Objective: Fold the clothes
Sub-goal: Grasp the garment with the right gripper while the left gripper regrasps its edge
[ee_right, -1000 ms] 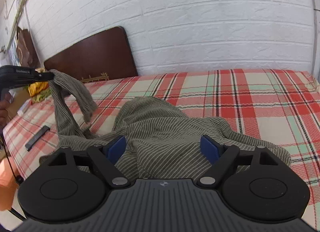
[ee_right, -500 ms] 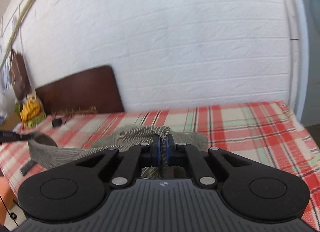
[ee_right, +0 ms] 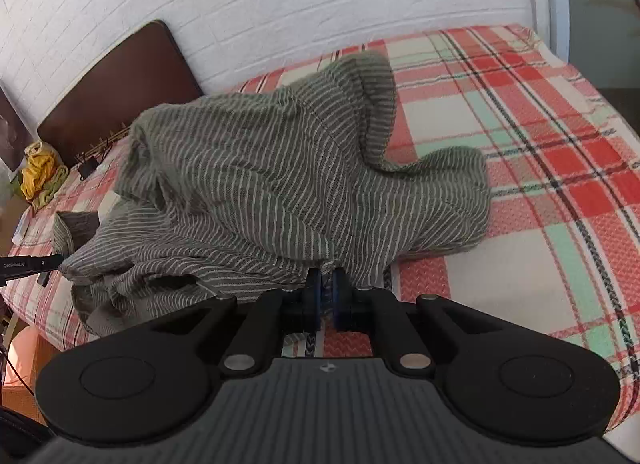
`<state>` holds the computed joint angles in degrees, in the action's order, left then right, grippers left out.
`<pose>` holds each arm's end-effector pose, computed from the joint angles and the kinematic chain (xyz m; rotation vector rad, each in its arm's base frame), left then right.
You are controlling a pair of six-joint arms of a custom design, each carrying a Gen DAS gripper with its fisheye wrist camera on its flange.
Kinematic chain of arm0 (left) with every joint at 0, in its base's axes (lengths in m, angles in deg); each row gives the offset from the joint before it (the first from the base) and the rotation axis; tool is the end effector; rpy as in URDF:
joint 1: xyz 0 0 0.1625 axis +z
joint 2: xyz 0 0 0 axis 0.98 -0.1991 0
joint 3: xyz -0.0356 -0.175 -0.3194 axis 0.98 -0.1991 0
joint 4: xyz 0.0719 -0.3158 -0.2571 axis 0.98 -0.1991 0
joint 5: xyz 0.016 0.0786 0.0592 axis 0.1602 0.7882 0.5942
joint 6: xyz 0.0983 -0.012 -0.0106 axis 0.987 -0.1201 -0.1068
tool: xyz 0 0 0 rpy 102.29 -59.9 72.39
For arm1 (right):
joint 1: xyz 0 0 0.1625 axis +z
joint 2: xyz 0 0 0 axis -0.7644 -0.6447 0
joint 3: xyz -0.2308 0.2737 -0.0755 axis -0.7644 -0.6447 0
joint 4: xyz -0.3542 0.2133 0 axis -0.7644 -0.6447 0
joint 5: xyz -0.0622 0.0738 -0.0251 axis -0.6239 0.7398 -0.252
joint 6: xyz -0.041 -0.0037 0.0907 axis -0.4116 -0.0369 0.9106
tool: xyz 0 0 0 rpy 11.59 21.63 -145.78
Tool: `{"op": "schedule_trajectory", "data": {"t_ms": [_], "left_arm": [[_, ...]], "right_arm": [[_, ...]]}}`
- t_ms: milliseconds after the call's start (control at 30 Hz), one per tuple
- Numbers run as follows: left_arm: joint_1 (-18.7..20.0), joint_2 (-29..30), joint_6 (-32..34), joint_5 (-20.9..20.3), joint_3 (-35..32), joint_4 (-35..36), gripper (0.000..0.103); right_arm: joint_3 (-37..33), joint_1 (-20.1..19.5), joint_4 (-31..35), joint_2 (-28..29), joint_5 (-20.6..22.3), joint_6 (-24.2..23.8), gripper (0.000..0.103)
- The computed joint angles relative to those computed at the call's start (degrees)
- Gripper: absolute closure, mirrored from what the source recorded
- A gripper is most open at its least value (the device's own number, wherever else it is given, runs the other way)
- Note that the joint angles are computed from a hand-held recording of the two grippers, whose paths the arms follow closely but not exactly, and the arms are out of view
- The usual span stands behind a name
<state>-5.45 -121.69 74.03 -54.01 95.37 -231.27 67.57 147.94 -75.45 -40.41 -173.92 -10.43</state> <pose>-0.0046 -0.7084 0.3939 0.1542 2.3044 -0.9269 0.2219 -0.7830 0.1333 0.5937 -2.6727 0.7857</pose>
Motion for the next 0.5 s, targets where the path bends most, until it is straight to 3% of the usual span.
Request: {"op": "schedule_trajectory", "data": {"t_ms": [67,133,200,267,367,500], "left_arm": [[-0.5,-0.3,1.2,0.6,0.1,0.3,0.079],[-1.3,-0.8,2.9,1.1,0.1,0.0,0.076],[-2.1,-1.3,4.8,0.9,-0.2,-0.3,0.063],[-3.0,-1.5,6.5,0.7,-0.9,-1.3,0.053],[-4.4,-1.2,9.9,-1.5,-2.3,-2.4,0.05],[-5.8,1.4,14.6,-6.4,-6.2,-1.2,0.041]], "right_arm": [[0.4,-0.1,-0.2,-0.3,0.7,0.0,0.094],[1.6,-0.1,-2.2,-1.4,2.8,-0.6,0.085],[3.5,-0.3,-5.6,-3.2,6.1,-1.2,0.066],[3.9,-0.2,-8.5,-3.9,7.9,-2.1,0.057],[2.5,0.0,-11.1,-3.3,7.2,-2.9,0.051],[-0.9,-0.6,-11.1,-1.0,6.5,0.2,0.041]]}}
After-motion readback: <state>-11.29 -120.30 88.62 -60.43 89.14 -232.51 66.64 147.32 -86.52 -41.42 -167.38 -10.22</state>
